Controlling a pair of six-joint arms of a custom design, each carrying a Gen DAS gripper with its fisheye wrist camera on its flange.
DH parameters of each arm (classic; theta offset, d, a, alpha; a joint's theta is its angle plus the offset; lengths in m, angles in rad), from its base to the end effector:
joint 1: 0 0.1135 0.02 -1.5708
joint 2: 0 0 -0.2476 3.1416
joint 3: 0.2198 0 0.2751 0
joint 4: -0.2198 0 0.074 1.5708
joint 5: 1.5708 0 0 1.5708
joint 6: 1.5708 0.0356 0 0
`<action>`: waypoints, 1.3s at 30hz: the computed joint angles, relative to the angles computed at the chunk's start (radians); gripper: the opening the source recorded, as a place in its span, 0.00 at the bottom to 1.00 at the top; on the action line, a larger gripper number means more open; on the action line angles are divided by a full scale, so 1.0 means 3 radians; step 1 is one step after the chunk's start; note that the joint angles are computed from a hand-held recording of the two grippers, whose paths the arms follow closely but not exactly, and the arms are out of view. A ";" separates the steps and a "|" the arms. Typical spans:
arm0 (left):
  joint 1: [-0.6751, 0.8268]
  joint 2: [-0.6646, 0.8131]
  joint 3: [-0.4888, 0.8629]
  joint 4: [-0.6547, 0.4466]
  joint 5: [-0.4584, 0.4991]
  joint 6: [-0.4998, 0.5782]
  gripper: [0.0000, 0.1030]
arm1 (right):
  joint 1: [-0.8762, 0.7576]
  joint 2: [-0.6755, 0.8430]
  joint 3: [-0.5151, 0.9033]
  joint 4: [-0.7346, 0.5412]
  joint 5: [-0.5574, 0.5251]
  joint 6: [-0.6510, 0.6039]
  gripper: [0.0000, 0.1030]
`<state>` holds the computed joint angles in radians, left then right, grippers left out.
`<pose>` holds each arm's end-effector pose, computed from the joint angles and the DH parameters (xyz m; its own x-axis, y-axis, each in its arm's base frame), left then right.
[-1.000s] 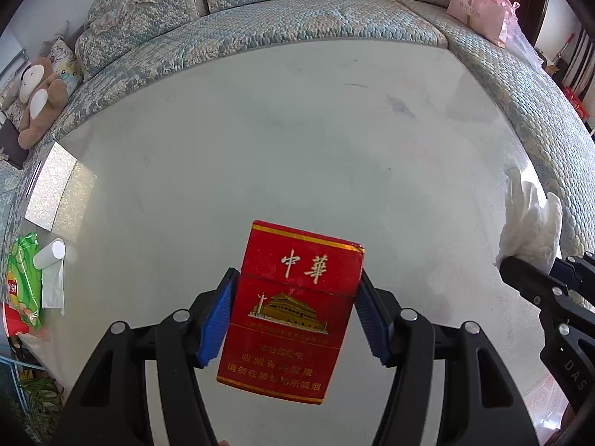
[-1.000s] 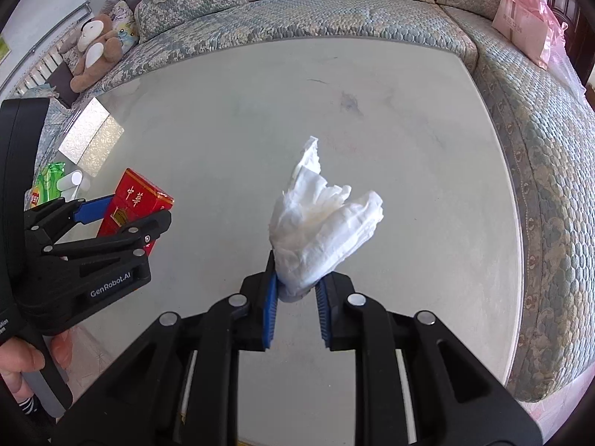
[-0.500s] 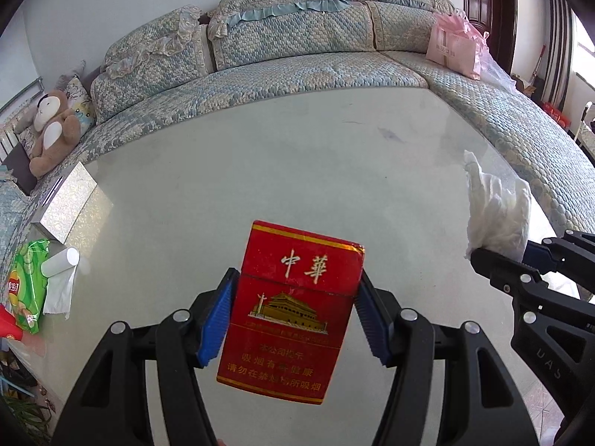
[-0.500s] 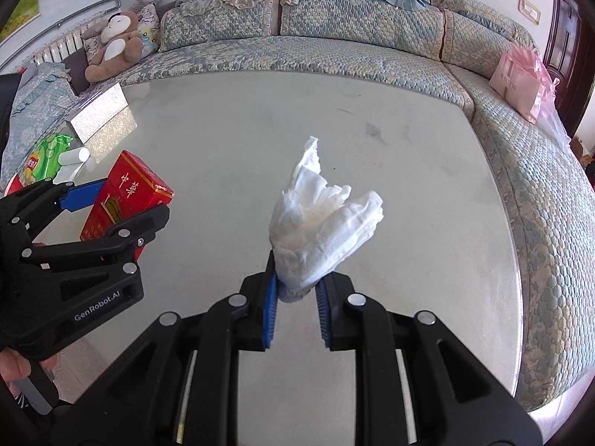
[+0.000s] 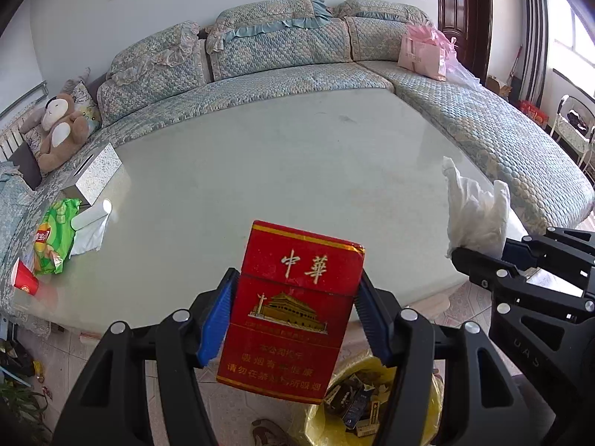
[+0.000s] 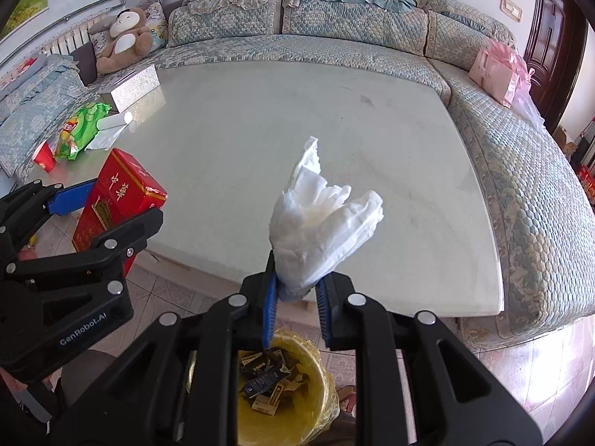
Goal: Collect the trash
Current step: 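Carry the cigarette pack and tissue back over the trash bin with both tools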
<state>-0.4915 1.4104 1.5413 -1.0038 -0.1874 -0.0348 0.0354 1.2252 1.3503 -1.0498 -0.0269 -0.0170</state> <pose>0.2754 -0.1399 0.3689 -0.6875 0.3293 -0.6472 0.3344 0.9347 0.1203 0.2608 0.0102 0.3520 -0.7969 -0.0452 -0.6024 -0.0651 0.9978 0.0112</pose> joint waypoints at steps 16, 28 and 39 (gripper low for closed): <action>-0.0588 -0.1408 -0.2034 -0.0243 0.0117 -0.0708 0.58 | 0.0407 -0.1442 -0.1640 -0.0596 -0.0137 0.0376 0.18; -0.0649 -0.0816 -0.2473 0.0318 0.0344 -0.0741 0.58 | 0.0157 -0.1052 -0.2271 -0.0244 -0.0413 0.0178 0.18; -0.0515 -0.0067 -0.2533 0.0769 0.0466 -0.0693 0.58 | 0.0054 -0.0307 -0.2405 0.0218 -0.0435 0.0033 0.18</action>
